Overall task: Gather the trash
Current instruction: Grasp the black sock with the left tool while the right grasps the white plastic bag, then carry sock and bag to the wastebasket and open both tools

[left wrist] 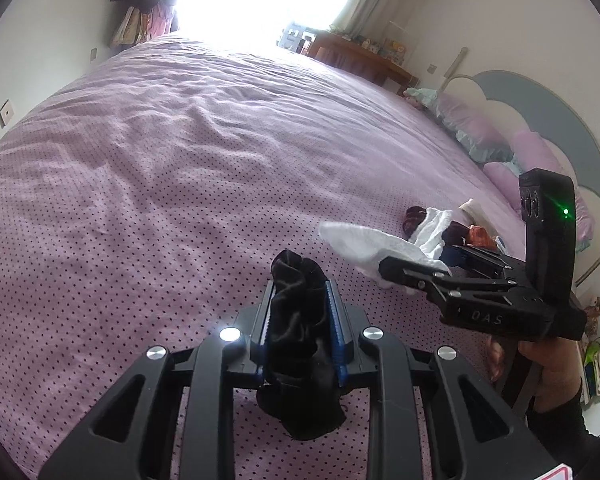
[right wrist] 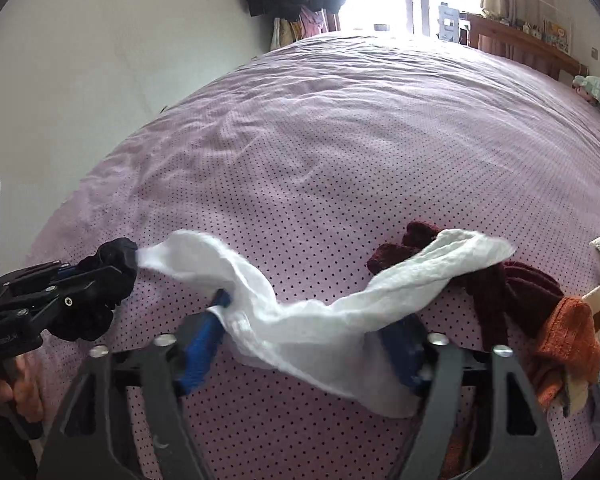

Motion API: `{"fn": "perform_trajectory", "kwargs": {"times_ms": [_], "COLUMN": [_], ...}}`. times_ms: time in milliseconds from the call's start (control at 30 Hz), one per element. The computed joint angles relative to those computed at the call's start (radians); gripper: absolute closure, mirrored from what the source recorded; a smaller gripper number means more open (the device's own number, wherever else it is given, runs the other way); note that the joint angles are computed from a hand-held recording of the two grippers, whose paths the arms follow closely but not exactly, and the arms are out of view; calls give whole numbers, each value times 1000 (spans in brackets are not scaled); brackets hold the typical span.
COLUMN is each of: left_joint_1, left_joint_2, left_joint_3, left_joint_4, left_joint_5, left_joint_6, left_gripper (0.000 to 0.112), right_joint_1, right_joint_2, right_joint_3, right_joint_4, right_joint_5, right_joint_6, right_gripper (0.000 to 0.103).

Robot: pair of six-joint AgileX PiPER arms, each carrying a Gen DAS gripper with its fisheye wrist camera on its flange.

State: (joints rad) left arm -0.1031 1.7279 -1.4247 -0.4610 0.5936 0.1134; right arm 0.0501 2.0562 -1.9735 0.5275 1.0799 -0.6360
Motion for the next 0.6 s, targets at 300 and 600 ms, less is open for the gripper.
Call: {"fn": "perform_trajectory", "kwargs": {"times_ms": [300,600], "left_joint_1": [-51,-213], "left_joint_2": [-51,-91], "left_joint_3": [25,39], "left_joint_4": [-25,10], "left_joint_5": [-1,-2], "left_joint_6": [12,-42], "left_gripper": [88,88], "right_joint_1": [-67,-287], "right_joint_2": [-100,-325], "right_joint_3": [140,403], "right_joint_4": [134,293], "right_joint_5": [35,110], "right_joint_6": [-142,-331], "right_gripper": [90,90]}}
